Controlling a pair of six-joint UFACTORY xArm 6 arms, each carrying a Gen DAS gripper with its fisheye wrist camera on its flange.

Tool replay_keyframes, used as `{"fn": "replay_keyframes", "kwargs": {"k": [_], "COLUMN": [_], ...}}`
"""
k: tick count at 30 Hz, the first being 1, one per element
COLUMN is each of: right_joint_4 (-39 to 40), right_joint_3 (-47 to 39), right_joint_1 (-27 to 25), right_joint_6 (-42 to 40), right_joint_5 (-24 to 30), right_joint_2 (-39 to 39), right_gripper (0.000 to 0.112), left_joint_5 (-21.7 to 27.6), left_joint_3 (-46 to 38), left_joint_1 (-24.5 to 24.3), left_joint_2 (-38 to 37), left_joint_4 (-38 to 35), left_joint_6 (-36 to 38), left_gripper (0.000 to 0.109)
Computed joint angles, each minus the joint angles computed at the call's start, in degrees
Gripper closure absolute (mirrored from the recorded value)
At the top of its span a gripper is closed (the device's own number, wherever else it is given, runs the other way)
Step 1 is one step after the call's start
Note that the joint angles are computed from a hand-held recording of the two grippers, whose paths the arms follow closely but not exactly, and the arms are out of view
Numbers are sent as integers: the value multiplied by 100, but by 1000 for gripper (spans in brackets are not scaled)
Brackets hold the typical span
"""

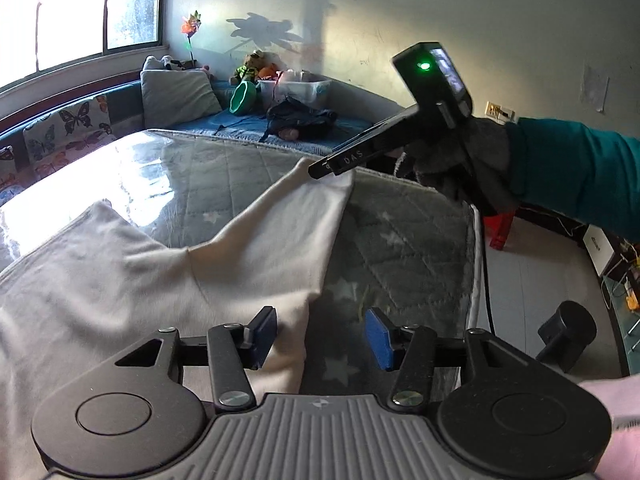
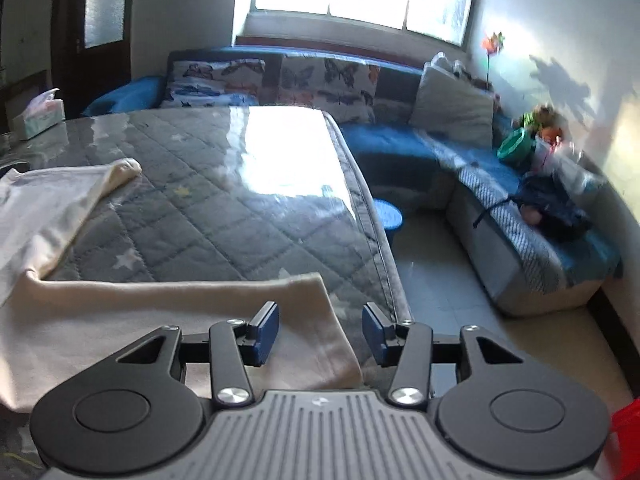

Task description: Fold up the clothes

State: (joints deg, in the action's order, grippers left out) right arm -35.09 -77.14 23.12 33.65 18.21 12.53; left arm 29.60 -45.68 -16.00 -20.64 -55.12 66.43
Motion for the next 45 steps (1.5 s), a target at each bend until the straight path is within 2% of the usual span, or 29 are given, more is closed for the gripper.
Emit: {"fn": "replay_keyframes", "kwargs": {"k": [4,7,10,14,17,20,22,25,28,30,33,38,41,45], "right_joint_4": [581,835,843,462,765,1613,2106,2873,3101,3193,2872,2706,2733,2696], "right_joint_3": [-89,-416,-508,-498,-277,44,211,388,433,424,425,329,335,328], "right_joint_1": [112,162,131,169,269,474,640,925,1126,1211,1256,1225,1219,1211], "right_joint_6": [-599,-835,-726,-417,-661,-1471,-2016,-2842,-3050,-3136,-2918,-2705,-2643,-2521], "right_joint_5": [-175,31,24,91,-114,-391,-436,-394,-250,-115,-37,35,82,108], "right_joint_2": [64,370,505,414,201,-60,-185,-311,-329,-299,-277,-234,-219,-212], "right_gripper": [59,59,58,56,40,39,33,32,31,31,31,30,26,24], "left_joint_5": [131,228,276,319,265,189,134,-17,-211,-370,-711,-1197,-1373,-1389], "left_joint_3": [-111,-124,-84,-35,22,149,258,479,728,905,1255,1814,1875,1649], "left_joint_1": [-33,-49,-54,-36,-13,30,72,194,351,525,842,1725,2422,3270], "left_joint_2": [159,201,166,73,-38,-244,-409,-696,-993,-1210,-1623,-2265,-2296,-1800], "left_joint_4": [-11,23,-64,-101,-207,-326,-341,-310,-270,-177,184,1414,2074,2712], "left_joint_6": [-11,-91,-55,-31,-37,-31,-61,-222,-442,-724,-1411,-2993,-3726,-4381], "left_gripper": [55,54,52,52,52,50,50,49,49,49,49,49,50,53]}}
